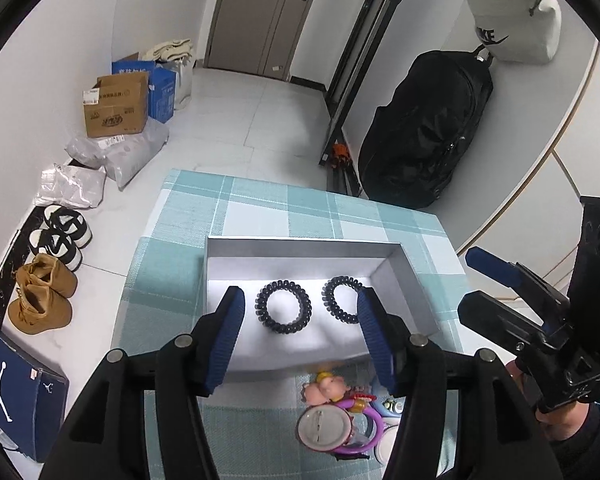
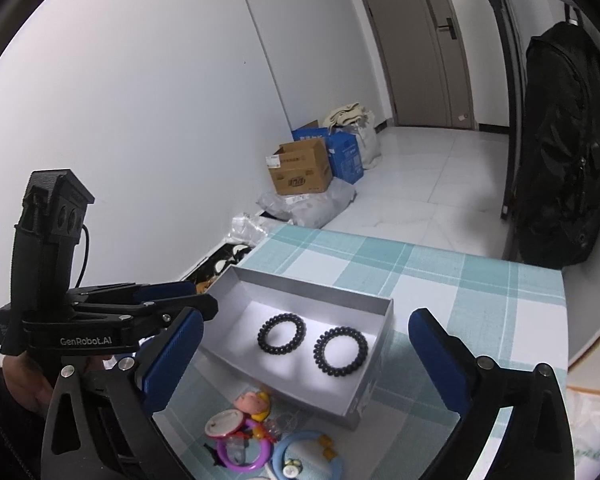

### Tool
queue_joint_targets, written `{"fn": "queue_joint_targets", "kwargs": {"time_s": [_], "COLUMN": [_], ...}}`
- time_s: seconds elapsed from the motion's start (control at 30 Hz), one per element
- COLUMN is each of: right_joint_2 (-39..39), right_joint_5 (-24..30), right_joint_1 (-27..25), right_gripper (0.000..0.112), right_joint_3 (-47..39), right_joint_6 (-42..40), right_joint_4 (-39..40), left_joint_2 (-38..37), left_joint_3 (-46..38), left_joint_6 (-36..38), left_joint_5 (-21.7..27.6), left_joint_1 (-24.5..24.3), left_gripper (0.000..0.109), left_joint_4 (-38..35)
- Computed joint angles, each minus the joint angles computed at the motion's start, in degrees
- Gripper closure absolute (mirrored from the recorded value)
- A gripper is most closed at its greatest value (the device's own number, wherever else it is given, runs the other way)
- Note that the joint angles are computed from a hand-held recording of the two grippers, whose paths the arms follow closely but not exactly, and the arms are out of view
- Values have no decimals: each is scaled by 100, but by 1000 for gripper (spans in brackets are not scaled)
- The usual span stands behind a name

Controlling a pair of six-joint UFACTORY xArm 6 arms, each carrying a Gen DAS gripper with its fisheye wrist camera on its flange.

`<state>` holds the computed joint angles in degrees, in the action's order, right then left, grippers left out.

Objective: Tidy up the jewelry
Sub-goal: 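Move the left tool to the red-rimmed white badge and grasp it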

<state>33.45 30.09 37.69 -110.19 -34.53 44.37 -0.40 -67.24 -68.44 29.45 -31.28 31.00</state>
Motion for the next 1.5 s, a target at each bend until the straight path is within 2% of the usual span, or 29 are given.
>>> {"fn": "queue_joint_targets", "kwargs": {"time_s": [0.17,0.33,0.5,0.67,0.77,0.9,0.97,1.23,1.27,1.33,1.37,1.43,1.5], "right_joint_2": [-181,-447,-753,-972,-1103,-1261,-1332,-1395,-1394,-1396,-1395,-1400,-1400], "right_joint_5": [-104,-220,-360,-367,-392,-446,-477,-465,-465,-465,-477,-496,-502], "right_joint_1": [26,17,18,28,46,40,39,30,29,27,31,34,33], "right_gripper": [9,9,9,9,9,9,9,9,9,9,9,9,9], "right_joint_3": [273,657,1109,1451,1650,1887,1998,2072,2070,2070,2071,2078,2081], "right_joint_6": [-112,-280,-428,-420,-358,-405,-369,-370,-368,-376,-382,-384,-372], "right_joint_4": [60,373,540,530,393,473,457,503,501,509,511,505,496], "left_joint_2": [-154,-311,-314,-128,32,143,120,89,89,122,159,177,176], "left_joint_3": [203,398,528,454,415,396,510,638,641,619,577,536,564], "left_joint_6": [-329,-454,-9,628,1304,1798,2027,2167,2172,2290,2385,2359,2569], "left_joint_5": [-46,20,0,51,51,165,2,-381,-392,-394,-363,-279,-365], "left_joint_1": [-78,-196,-272,-375,-376,-377,-355,-338,-350,-352,-362,-372,-370], "left_gripper": [45,44,36,35,35,36,36,36,37,54,69,70,74], "left_joint_4": [230,242,-410,-1022,-1798,-2461,-2784,-2936,-2903,-2918,-2966,-2831,-3070]}}
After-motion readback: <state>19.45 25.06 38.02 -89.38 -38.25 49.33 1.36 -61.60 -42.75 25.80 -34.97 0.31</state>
